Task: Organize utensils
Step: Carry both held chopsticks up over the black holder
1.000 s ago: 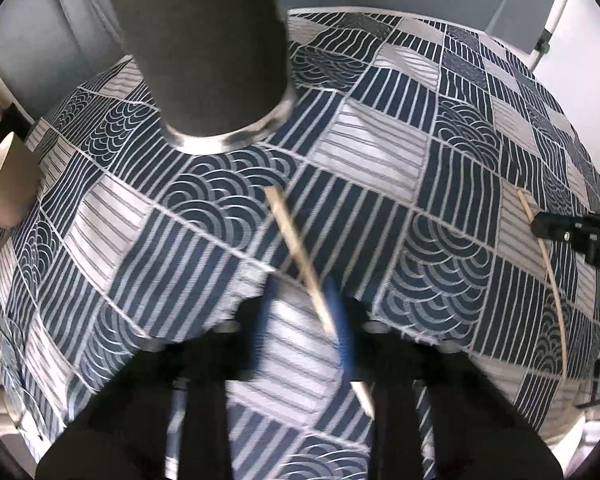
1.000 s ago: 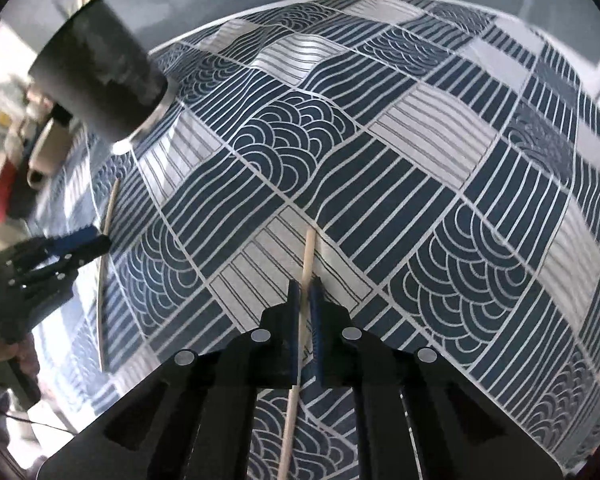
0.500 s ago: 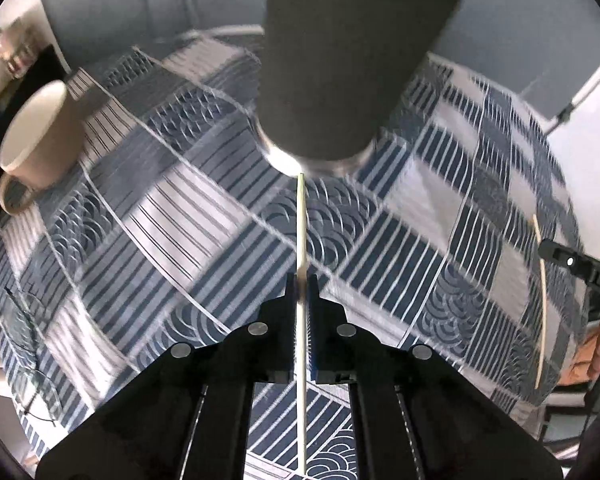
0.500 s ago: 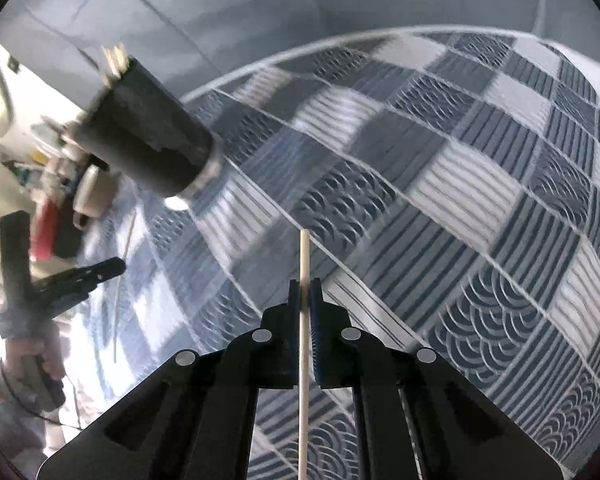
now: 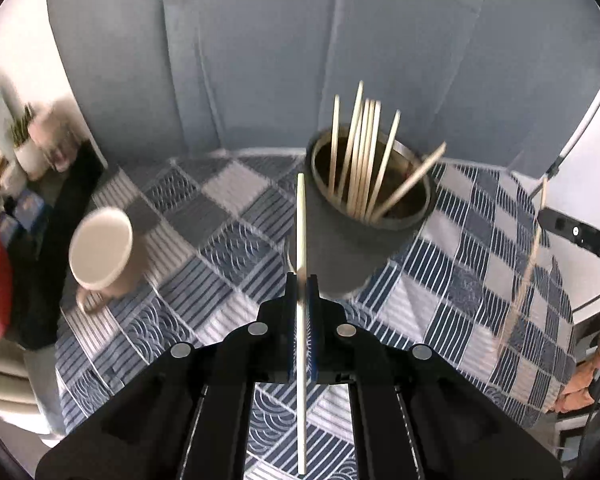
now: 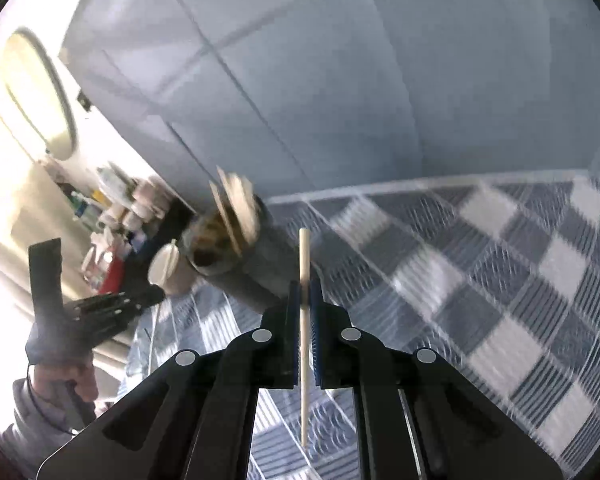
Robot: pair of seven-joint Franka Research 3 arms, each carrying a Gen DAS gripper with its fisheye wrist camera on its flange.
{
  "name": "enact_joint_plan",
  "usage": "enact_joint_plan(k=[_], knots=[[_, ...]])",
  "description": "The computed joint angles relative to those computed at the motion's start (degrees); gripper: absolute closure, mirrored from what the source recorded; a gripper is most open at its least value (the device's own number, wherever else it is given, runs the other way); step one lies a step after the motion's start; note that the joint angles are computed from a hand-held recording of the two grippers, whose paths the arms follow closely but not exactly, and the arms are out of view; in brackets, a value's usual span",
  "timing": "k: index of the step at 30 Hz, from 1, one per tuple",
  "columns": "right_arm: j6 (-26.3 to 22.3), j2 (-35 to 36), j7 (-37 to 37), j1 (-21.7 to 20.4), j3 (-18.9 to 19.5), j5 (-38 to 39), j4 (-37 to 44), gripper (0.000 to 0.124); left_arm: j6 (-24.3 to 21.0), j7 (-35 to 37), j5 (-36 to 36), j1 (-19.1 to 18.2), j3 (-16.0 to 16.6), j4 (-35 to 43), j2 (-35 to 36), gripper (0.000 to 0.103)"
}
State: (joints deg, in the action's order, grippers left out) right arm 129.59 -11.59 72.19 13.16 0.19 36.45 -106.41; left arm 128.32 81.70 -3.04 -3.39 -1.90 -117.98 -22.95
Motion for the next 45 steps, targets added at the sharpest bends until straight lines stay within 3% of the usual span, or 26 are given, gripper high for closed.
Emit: enact_joint_plan(k=[11, 22, 33, 38, 45], knots=[[0.25, 8.41, -1.61, 1.68, 2.18, -1.25, 17.51, 0.119, 0.67, 0.77, 1.98, 1.33, -0.48, 10.4, 4.66, 0.098], [-2.2, 18.38, -0.09, 2.92, 4.61, -6.58, 33.02, 0.119, 4.88, 4.14, -4.12, 1.46, -0.19, 19.87, 11.92, 0.098], [-4.84, 21.99, 0.66, 3.77, 5.06, -12.43, 34.04, 0.119, 11.82, 13.74, -17.51, 1.41, -0.93, 20.35, 17.27, 0.098], [-5.2, 22.26, 1.2, 3.86, 5.04, -13.37, 31.88, 0.119, 14.24, 14.44, -19.54, 1.78, -1.96, 19.09, 19.08, 0.098], [-6.31, 22.22, 1.16, 4.13, 5.11, -14.24, 29.92, 0.119, 21.33, 20.71, -27.02, 1.71, -2.18, 15.68, 19.46, 0.098]])
